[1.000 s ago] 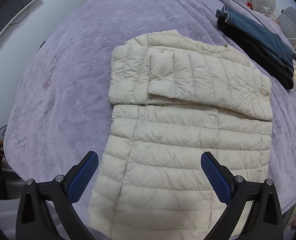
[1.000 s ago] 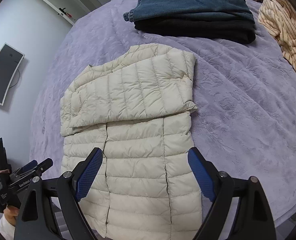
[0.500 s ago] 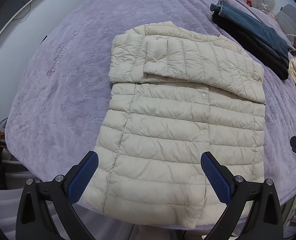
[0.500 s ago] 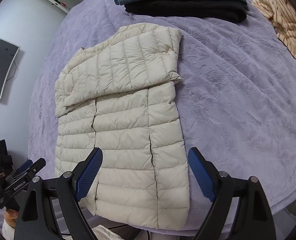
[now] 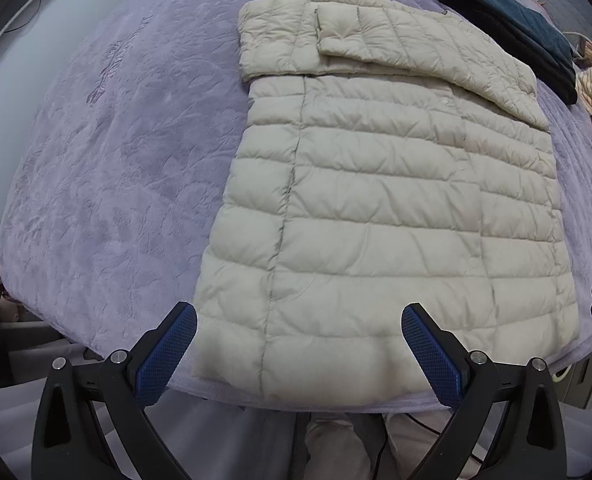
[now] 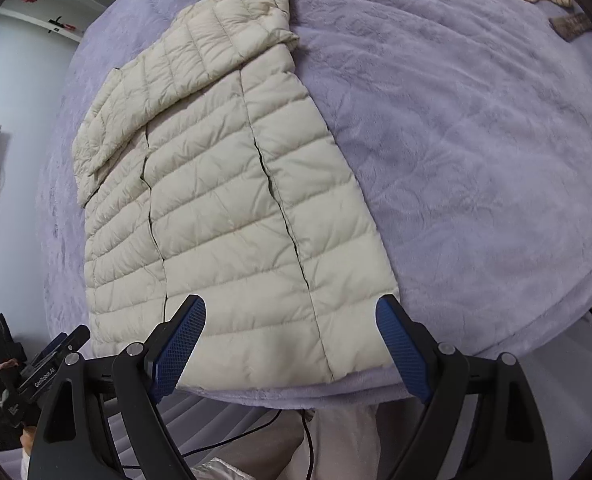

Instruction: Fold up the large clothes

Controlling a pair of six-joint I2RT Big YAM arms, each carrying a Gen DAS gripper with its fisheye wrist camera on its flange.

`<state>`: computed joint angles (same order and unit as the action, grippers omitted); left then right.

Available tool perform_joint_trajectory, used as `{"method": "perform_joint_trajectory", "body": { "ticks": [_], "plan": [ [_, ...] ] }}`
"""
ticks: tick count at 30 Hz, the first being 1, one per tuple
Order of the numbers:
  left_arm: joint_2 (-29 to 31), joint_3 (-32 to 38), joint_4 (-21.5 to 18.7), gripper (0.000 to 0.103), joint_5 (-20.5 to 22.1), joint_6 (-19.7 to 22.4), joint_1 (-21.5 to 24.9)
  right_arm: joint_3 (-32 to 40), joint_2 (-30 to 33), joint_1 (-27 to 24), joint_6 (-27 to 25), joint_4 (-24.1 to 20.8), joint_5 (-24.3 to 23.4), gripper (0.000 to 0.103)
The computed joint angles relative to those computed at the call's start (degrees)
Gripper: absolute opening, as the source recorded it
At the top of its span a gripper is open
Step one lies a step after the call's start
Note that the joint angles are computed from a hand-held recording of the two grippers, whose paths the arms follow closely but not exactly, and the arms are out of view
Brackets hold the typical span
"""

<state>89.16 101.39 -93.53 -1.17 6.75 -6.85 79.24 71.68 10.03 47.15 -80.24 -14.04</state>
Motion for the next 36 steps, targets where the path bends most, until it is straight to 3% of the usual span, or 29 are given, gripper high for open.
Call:
{"method": "perform_joint_trajectory", "body": {
  "ticks": [5, 10, 14, 26, 32, 36],
  "plan": [
    [-0.9, -2.2, 0.5, 0.103, 3.9, 2.2, 4.7, -4.5, -3.9, 1.3, 4.5, 2.7, -0.2, 0.089],
    [0.9, -2.4, -1.9, 0.103, 10.1, 1.9, 10.3, -9.7, -8.3, -0.1, 10.3, 6.9, -2.3, 0.089],
    [1.8, -3.6, -2.6, 0.103, 12.2, 1.1, 12.6, -14.1, -12.1, -1.5, 15.4, 10.2, -3.8, 0.089],
    [4.7, -3.5, -2.6, 0.103, 20.0, 1.9, 11.3, -24.9, -15.4, -2.1, 29.1, 25.9, -8.5, 0.089],
    [5.1, -3.2, -3.2, 0.103, 21.5, 3.8, 10.3, -26.9, -13.8, -1.0, 33.1, 34.3, -10.2, 0.090],
    [5.1, -3.5, -3.1, 0.103, 22.3, 4.5, 9.4, -26.4, -13.2, 0.0, 33.9, 37.4, -10.8, 0.090]
  ]
}}
